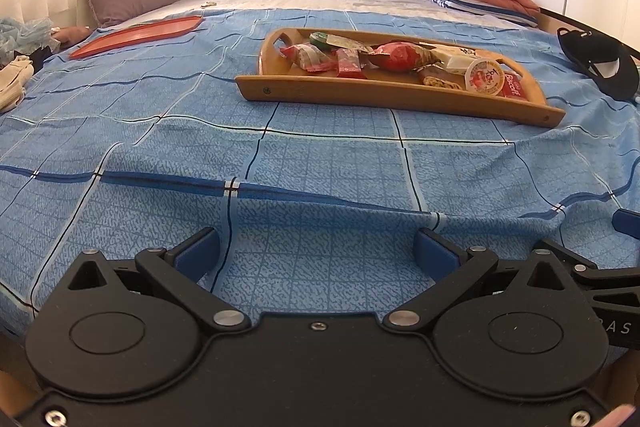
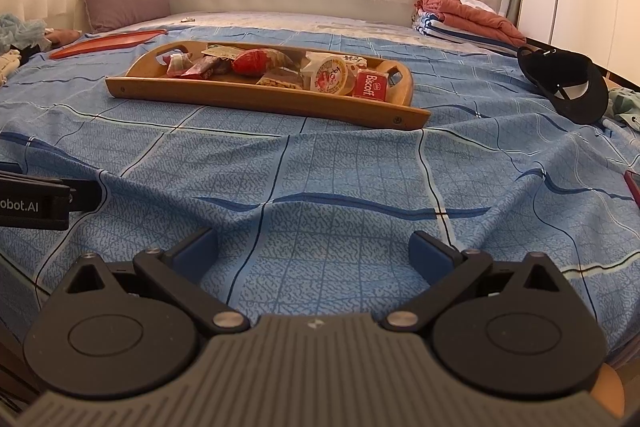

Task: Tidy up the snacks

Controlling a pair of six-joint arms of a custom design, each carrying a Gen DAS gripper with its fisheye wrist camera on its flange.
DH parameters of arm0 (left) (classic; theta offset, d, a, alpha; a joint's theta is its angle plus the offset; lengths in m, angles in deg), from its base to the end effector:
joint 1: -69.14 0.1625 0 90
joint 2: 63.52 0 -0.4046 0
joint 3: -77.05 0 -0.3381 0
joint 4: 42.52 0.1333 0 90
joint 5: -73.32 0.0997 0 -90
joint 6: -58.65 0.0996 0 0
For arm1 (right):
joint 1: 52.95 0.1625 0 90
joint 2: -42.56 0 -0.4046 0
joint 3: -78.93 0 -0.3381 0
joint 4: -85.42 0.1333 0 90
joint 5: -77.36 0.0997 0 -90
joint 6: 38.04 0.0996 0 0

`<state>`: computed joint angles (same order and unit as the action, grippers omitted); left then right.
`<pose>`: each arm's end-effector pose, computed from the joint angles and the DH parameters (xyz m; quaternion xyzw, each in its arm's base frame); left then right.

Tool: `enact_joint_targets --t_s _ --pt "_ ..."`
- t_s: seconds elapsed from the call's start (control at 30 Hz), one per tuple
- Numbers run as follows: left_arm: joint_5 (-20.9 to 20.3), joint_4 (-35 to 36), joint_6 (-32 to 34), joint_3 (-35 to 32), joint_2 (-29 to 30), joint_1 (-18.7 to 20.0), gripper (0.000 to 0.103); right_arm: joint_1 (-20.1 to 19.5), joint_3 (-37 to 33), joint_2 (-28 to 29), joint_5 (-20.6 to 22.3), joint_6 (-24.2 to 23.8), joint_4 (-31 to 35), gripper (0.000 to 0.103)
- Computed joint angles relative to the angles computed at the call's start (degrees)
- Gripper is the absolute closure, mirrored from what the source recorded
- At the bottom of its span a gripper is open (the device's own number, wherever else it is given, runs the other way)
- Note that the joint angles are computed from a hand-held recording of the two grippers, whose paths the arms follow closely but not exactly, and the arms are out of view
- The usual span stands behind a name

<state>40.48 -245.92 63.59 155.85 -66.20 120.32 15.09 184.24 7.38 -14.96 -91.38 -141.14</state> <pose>-0.2054 -0.6014 -0.1294 0.1682 0.8291 -0.4006 0.3518 -0.0958 -0.5832 0.1292 0.2155 -0.8083 0.4233 0.3479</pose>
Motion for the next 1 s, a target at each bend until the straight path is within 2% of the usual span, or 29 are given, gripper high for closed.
enact_joint_targets --t_s 1.0 --pt "-0.69 0.57 0.63 0.01 -0.25 0.39 0.0 0.06 -0.15 -0.01 -0.15 0.02 0.32 0.0"
